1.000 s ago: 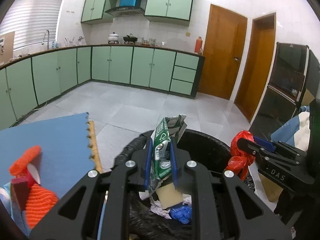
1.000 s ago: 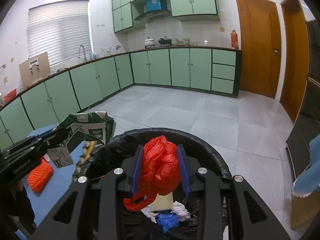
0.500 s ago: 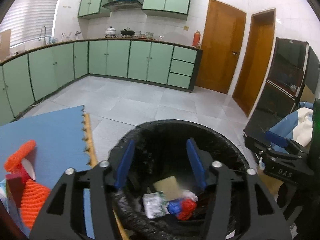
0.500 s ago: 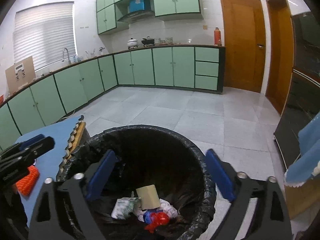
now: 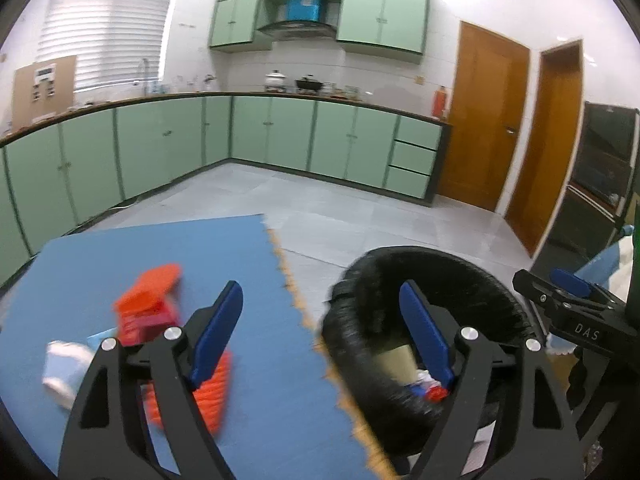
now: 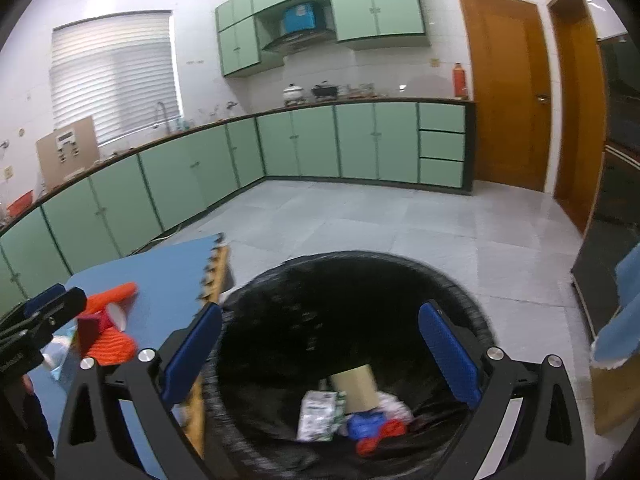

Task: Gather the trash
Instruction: 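Move both open tools back over the mat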

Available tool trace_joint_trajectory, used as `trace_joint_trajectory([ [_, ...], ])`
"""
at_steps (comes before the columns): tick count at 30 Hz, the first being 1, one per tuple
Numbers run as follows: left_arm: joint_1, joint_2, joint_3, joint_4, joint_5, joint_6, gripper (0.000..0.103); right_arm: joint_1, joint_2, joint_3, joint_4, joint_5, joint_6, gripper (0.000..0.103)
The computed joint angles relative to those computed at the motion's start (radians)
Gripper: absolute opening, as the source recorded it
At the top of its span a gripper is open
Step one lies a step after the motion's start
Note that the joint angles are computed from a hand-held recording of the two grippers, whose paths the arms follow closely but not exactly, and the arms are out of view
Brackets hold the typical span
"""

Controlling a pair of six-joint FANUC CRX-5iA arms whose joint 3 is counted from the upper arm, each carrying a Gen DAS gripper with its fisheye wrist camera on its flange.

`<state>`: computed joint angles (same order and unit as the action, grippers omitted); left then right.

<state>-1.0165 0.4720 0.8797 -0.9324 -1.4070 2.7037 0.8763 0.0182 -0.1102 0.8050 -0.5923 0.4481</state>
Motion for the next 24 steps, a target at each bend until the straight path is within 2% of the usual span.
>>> trace_joint_trajectory([
  [7,-0.067,-0.128,-0.168,-0.105,-0.174,0.086,0.079,0.098,0.043,0.045,-0.058,-0.01,0.019,0.097],
  [12,-0.088,-0.2,-0.258,-0.131,-0.275,0.147,0.079,0.151,0.085,0.083,-0.076,-0.005,0.044,0.097],
  [17,-0.106,-0.247,-0.319,-0.148,-0.351,0.192,0.079,0.198,0.137,0.133,-0.1,-0.008,0.08,0.097],
  [24,-0.109,-0.302,-0.405,-0.14,-0.394,0.25,0.079,0.24,0.196,0.191,-0.13,-0.023,0.136,0.097],
])
